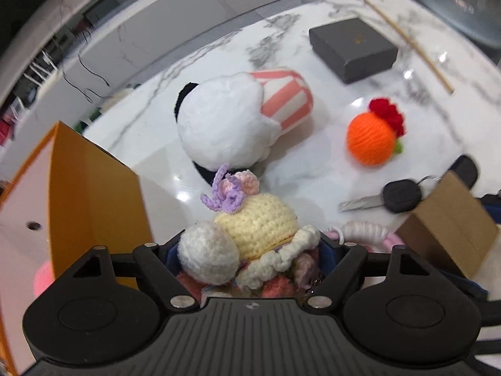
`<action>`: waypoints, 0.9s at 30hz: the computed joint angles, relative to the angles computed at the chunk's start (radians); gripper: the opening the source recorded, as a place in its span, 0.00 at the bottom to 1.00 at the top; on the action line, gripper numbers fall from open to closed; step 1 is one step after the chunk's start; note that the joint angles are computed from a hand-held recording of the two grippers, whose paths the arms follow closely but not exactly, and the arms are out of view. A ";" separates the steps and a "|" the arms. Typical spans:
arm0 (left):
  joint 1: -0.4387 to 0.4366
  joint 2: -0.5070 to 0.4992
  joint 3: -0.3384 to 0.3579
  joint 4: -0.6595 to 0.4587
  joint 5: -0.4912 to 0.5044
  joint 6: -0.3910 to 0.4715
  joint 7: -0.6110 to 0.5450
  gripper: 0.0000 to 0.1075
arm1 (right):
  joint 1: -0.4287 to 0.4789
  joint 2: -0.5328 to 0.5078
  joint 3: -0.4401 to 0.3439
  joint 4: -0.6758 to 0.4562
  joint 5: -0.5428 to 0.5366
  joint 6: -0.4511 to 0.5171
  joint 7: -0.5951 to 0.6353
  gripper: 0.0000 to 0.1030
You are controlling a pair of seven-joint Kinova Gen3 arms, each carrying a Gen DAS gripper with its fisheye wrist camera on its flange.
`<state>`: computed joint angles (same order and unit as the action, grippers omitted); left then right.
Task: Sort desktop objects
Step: 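Grasp the crocheted bunny with the left tool while the right grasps the cardboard box, then carry the bunny and cardboard box over the white box and lower them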
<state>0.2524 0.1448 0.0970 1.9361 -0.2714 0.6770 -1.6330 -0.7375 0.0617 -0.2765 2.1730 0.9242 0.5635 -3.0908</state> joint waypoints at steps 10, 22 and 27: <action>-0.070 -0.044 0.009 -0.005 0.190 0.004 -0.157 0.86 | 0.029 -0.045 -0.014 0.022 0.020 0.005 -0.039 0.46; -0.159 -0.115 -0.018 -0.035 0.455 0.061 -0.374 0.85 | 0.079 -0.121 -0.068 0.039 0.052 0.040 -0.102 0.46; -0.174 -0.145 -0.034 -0.034 0.521 0.076 -0.432 0.85 | 0.095 -0.141 -0.089 0.024 0.042 0.060 -0.093 0.46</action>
<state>0.0786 -0.0003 0.0634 1.9017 0.2492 0.7530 -2.0645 -0.6425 -0.0788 -0.3651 2.1971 0.9657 0.6232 -3.1840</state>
